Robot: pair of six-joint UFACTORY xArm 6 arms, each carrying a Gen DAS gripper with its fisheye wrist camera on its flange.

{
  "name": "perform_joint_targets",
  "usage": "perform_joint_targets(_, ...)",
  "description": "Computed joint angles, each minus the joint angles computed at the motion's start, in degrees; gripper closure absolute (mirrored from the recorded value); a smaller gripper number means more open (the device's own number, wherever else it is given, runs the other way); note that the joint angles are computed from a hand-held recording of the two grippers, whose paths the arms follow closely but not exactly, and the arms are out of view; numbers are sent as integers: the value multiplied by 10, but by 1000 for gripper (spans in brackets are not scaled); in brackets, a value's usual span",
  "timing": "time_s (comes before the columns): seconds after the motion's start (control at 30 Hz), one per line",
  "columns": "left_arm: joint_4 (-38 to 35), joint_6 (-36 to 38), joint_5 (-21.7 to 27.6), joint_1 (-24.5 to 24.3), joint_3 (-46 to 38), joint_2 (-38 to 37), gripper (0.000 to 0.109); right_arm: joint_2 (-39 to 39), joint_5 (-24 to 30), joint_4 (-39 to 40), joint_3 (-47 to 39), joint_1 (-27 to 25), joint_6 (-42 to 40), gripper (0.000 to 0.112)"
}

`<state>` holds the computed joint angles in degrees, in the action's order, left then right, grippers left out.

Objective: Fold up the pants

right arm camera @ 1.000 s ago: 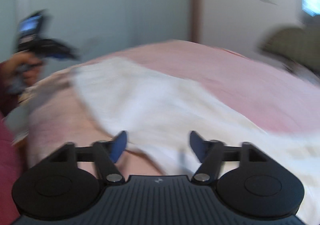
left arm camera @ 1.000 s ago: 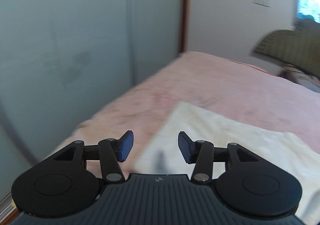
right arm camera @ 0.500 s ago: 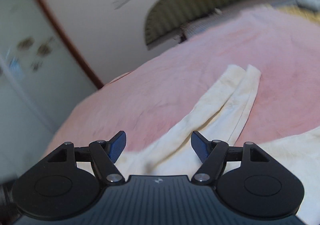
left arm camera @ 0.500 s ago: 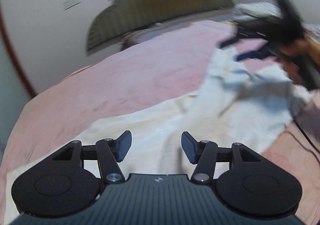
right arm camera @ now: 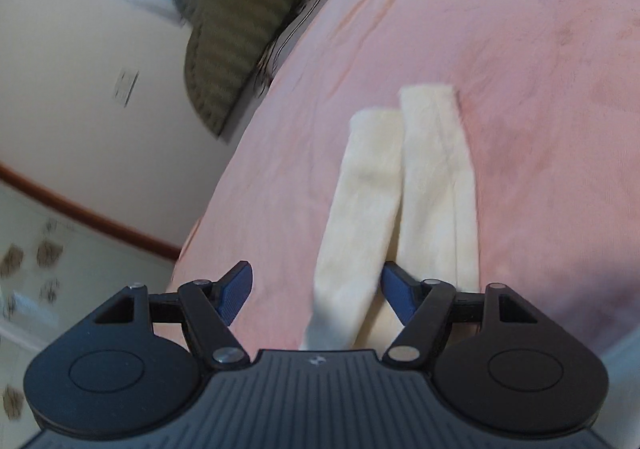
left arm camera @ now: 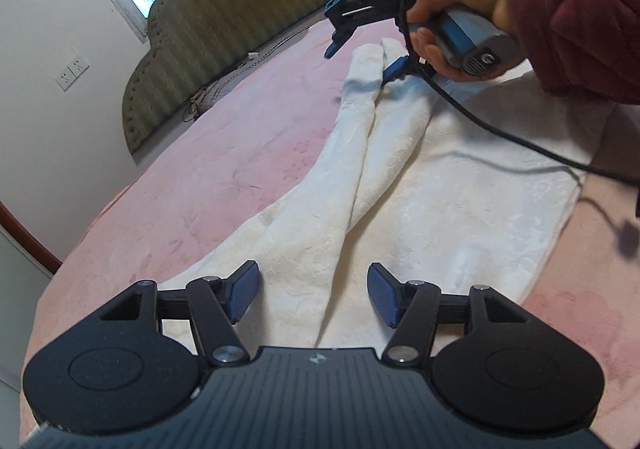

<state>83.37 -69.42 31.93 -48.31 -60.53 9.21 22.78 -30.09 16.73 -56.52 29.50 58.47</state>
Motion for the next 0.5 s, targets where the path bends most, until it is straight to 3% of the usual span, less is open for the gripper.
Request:
perform_joint_targets(0.1, 16, -14, 6, 1, -9, 7, 44, 23, -7, 56, -30, -1, -48, 43)
perform_joint_targets(0.17, 32, -25, 14, -1, -12, 11, 44, 28, 15, 110, -50, 7, -126, 74)
perform_joint_targets(0.2, 41, -32, 17, -1, -13, 13, 44, 28, 28, 123, -56, 7, -150, 96)
perform_joint_targets(0.23, 47, -37, 14, 0, -14, 13, 44, 27, 30, 123, -55, 8, -160, 104)
perform_joint_targets(0.33, 52, -48, -9, 11, -18, 16, 47, 6, -1, 128, -32, 17, -190, 107)
perform_joint_targets(0.5, 71, -58, -11, 8, -18, 17, 54, -68, -113, 34, 59, 12, -91, 107)
